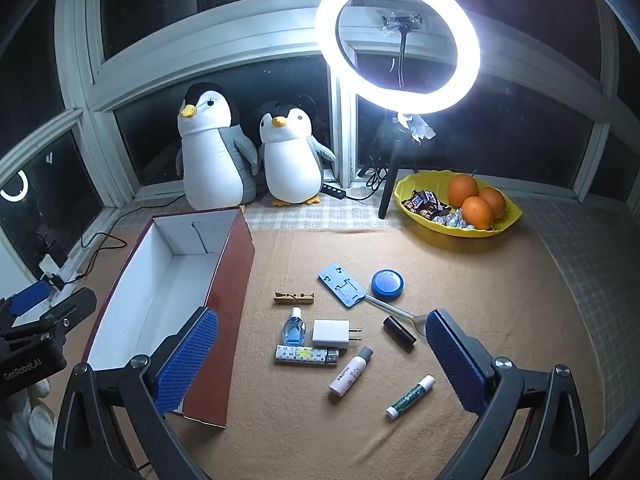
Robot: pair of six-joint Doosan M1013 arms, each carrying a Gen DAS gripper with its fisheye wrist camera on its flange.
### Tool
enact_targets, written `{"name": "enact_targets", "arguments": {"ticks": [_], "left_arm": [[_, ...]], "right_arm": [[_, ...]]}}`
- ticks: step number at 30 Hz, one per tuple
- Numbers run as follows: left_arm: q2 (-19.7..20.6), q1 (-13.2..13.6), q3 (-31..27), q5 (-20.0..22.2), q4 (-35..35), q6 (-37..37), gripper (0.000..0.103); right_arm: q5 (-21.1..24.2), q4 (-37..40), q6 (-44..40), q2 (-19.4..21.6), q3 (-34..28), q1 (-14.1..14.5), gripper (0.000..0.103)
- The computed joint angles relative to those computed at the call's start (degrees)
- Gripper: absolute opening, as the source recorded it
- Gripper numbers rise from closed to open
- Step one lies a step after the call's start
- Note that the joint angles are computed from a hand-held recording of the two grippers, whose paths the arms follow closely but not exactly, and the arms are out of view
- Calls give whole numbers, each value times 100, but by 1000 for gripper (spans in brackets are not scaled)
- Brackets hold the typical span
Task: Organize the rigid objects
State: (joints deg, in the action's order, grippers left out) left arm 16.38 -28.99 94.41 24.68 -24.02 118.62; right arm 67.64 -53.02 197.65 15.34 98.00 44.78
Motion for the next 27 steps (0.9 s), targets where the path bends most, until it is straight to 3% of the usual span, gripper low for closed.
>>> {"name": "enact_targets", "arguments": {"ticks": [27], "left_arm": [[4, 16, -42, 30, 28, -15, 102]], "right_arm": [[-16, 57, -25, 1, 2, -6, 102]]}}
